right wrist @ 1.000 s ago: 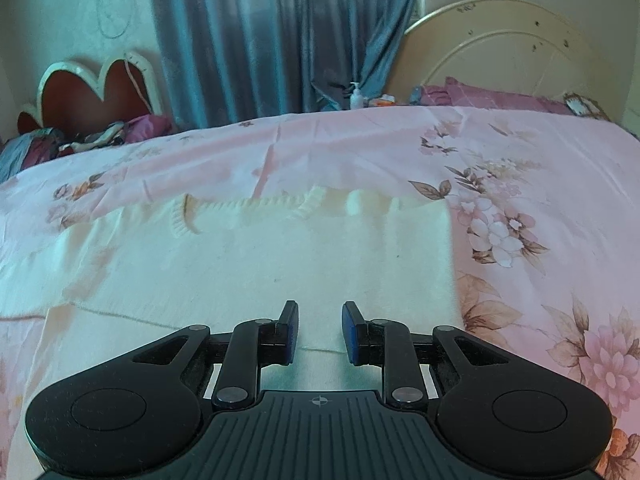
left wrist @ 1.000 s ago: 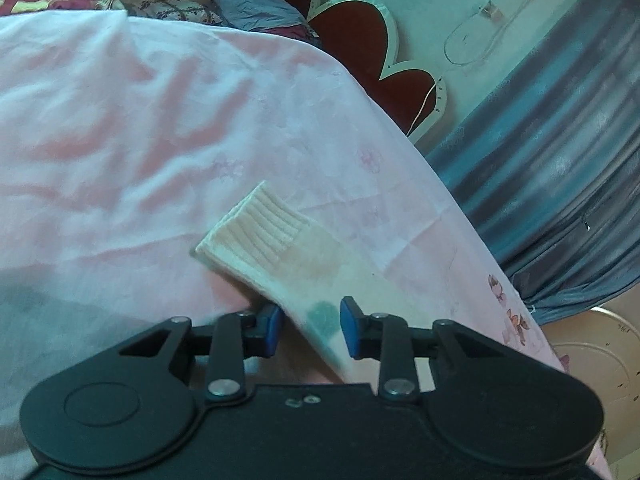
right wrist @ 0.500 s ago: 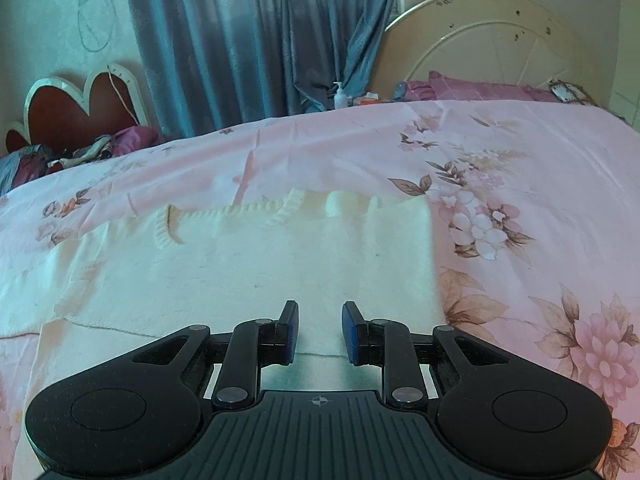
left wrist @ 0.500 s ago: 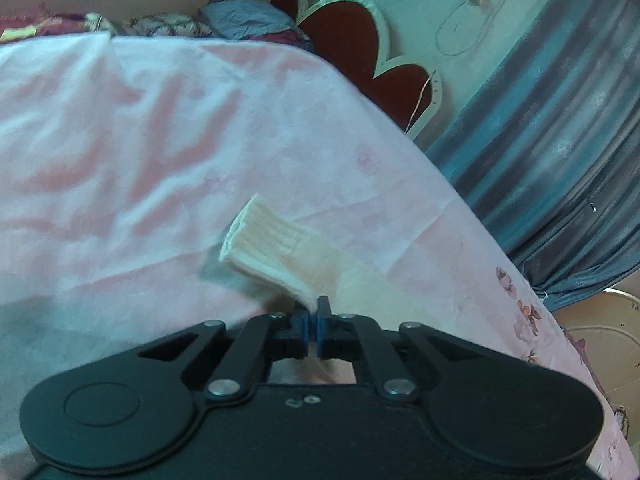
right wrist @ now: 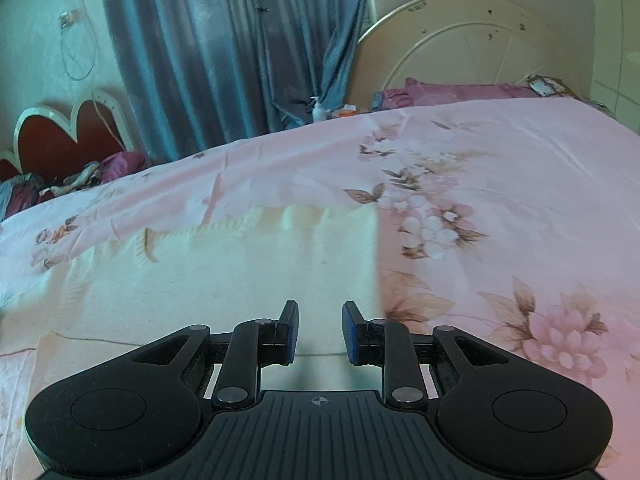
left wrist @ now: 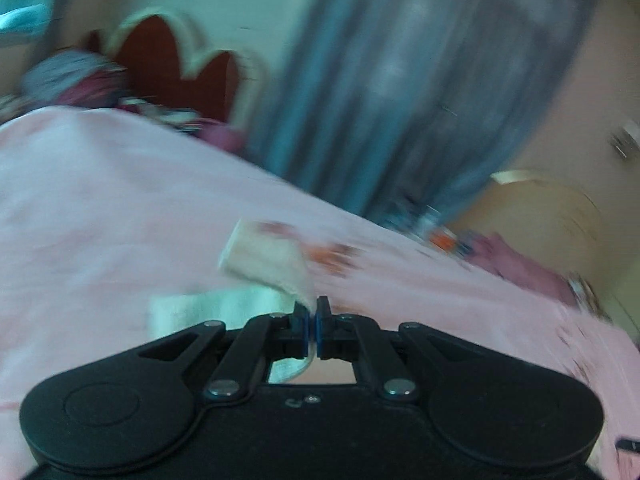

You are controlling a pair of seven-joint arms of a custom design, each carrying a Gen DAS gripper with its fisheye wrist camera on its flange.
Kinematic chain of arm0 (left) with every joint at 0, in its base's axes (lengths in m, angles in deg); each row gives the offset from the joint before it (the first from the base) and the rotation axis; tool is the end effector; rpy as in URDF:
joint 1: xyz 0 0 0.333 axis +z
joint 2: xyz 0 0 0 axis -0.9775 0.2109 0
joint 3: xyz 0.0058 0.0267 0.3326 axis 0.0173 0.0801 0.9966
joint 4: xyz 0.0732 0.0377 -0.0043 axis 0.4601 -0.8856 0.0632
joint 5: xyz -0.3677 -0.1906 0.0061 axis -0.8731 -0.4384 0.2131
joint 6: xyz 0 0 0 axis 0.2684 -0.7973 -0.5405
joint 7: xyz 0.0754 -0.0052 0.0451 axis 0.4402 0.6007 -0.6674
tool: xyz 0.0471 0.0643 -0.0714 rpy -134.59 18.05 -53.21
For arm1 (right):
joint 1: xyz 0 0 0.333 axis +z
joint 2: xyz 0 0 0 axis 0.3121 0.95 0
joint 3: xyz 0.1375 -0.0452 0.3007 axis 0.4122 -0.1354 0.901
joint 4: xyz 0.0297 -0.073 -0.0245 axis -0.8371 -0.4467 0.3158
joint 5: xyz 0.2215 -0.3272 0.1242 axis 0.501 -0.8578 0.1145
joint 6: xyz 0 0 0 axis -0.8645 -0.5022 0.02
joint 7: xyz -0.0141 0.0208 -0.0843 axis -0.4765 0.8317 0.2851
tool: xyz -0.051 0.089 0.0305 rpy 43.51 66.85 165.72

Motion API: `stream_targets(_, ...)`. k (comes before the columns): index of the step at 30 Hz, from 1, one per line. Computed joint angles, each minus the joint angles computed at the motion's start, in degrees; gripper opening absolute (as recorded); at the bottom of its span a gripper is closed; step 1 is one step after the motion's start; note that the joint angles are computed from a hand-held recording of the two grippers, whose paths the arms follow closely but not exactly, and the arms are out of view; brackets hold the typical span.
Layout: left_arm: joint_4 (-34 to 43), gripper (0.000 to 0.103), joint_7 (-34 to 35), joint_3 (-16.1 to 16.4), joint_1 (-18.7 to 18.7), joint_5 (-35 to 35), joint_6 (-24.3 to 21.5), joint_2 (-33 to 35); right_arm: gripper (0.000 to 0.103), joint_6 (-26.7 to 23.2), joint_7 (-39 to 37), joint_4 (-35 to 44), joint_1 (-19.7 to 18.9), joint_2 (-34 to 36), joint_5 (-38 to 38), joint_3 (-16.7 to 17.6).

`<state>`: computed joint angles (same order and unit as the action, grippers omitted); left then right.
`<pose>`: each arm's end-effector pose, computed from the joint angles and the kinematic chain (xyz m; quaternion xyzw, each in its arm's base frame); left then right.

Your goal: Fold small clothes

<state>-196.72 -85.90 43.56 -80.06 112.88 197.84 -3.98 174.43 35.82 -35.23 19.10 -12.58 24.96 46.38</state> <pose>0.5931 -0.1405 0.5080 -0.7676 0.4008 -0.3784 0.3270 0.6945 -0.0100 0.5195 -0.6942 0.5950 -0.1581 0.3730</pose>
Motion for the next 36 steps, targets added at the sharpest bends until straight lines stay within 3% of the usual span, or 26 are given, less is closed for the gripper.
stream_targets(4, 10.41, 0.003, 12.36, -1.66, -3.16, -5.59, 1.91, 8.98, 0.024, -0.33, -0.47, -1.00, -1.22, -0.83, 1.16, -0.65)
stream_targets(7, 18.44, 0.003, 31.81, -5.31, -4.10, -20.03, 1.86, 16.28, 0.024, -0.29, -0.75, -1.52, -2.10, -1.29, 2.31, -1.05)
stream_targets(9, 24.16, 0.003, 43.77, -8.66, -4.66, -27.72, -1.51, 20.99, 0.024, -0.62, -0.80, -1.89, -2.63, -1.66, 2.78, -1.35)
stream_targets(16, 41.02, 0.004, 58.12, -9.83, -12.05, -36.52, -11.15, 33.51, 0.024, -3.13, -1.46, -3.00, -4.75, -2.90, 3.93, -2.58)
stream_targets(18, 44.23, 0.006, 62.41, -10.89, -12.54, -40.59, -13.12, 36.18, 0.024, -3.86, -1.20, -2.94, -5.18, -2.96, 3.81, -2.94)
stream_targets(19, 45.56, 0.014, 64.75, -11.72, -12.46, -42.81, -13.27, 37.52, 0.024, -4.40, -0.97, -2.83, -5.45, -2.98, 4.04, -3.07)
stream_targets(21, 48.04, 0.040, 67.59, -11.42, -13.78, -44.42, -12.59, 39.52, 0.024, -7.20, -0.68, -1.85, -6.35, -2.70, 5.83, -3.12)
stream_targets(22, 48.35, 0.068, 67.66, -10.53, -14.66, -44.64, -11.88, 39.72, 0.025, -8.65, -0.07, -1.26, -6.64, -2.50, 6.49, -3.11)
stream_targets(23, 46.66, 0.086, 65.98, -8.92, -15.72, -44.25, -10.22, 38.51, 0.025, -9.47, 0.07, -0.74, -6.78, -2.29, 7.15, -2.98)
stream_targets(25, 40.57, 0.081, 61.03, -4.64, -17.91, -42.33, -5.15, 34.08, 0.025, -11.12, -0.28, 0.44, -6.90, -1.80, 9.01, -2.42)
stream_targets(26, 36.73, 0.078, 58.00, -2.54, -18.79, -41.39, -3.81, 31.16, 0.034, -12.04, -0.70, 1.03, -6.89, -1.53, 10.19, -2.02)
stream_targets(27, 32.76, 0.076, 53.96, -0.29, -19.89, -39.69, -3.29, 27.94, 0.057, -12.54, -1.33, 1.57, -6.77, -1.23, 11.64, -1.54)
stream_targets(28, 29.19, 0.072, 49.53, 1.75, -20.92, -37.29, -3.14, 24.94, 0.065, -12.54, -2.38, 1.83, -6.58, -1.05, 13.31, -1.00)
stream_targets(30, 20.12, 0.067, 38.50, 5.50, -22.60, -30.21, -4.33, 17.33, 0.067, -13.13, -4.01, 2.79, -5.90, -0.38, 15.22, -0.12)
stream_targets(32, 12.46, 0.067, 31.10, 6.76, -22.45, -25.02, -7.04, 10.55, 0.067, -13.33, -4.33, 3.97, -4.70, 0.72, 15.24, 0.59)
stream_targets(35, 3.14, 0.064, 28.42, 6.04, -19.62, -25.93, -11.60, 2.80, 0.066, -13.31, -2.26, 6.10, -2.98, 3.21, 13.77, 1.26)
stream_targets(36, 1.04, 0.060, 28.35, 5.77, -18.35, -27.55, -11.32, 1.50, 0.058, -13.54, -0.79, 6.82, -2.57, 4.09, 13.14, 1.38)
